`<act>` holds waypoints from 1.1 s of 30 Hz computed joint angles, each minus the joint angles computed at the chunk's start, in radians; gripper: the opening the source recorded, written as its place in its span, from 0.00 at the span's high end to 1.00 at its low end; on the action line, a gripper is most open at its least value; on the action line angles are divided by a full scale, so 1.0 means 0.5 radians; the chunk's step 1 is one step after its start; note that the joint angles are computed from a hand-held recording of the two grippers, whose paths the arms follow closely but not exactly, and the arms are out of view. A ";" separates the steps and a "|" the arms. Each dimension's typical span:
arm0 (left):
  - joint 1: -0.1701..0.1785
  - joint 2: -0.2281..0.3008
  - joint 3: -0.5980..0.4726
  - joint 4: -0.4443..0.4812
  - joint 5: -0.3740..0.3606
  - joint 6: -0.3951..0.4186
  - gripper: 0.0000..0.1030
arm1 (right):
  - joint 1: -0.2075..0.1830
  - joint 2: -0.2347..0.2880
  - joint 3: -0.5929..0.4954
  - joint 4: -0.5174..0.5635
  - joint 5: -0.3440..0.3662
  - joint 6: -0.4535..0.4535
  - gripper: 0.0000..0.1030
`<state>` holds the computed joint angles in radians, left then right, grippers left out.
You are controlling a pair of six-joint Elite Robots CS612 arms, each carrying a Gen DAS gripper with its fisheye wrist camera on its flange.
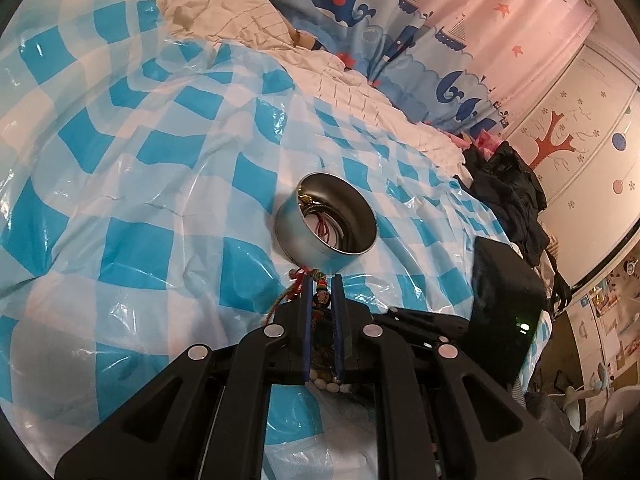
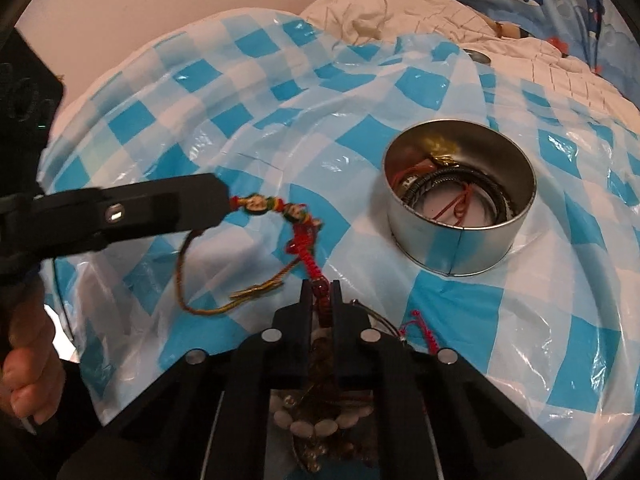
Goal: Organize jewelry
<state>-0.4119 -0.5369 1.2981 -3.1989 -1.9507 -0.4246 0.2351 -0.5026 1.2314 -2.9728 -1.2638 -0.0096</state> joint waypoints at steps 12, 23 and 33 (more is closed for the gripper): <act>-0.005 0.008 -0.022 -0.012 0.053 -0.029 0.93 | -0.179 -0.157 0.376 -0.479 0.559 0.398 0.92; -0.047 0.113 -0.310 -0.061 -0.027 -0.117 0.93 | -0.233 -0.154 0.230 -0.496 0.422 0.453 0.92; -0.073 0.294 -0.685 0.427 0.238 -0.319 0.80 | -0.178 0.037 -0.211 0.057 0.102 0.242 0.62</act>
<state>-0.4485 -0.3901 0.9557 -2.9853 -1.8317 -0.5840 0.1459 -0.4840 1.1261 -2.9442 -1.2128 0.1113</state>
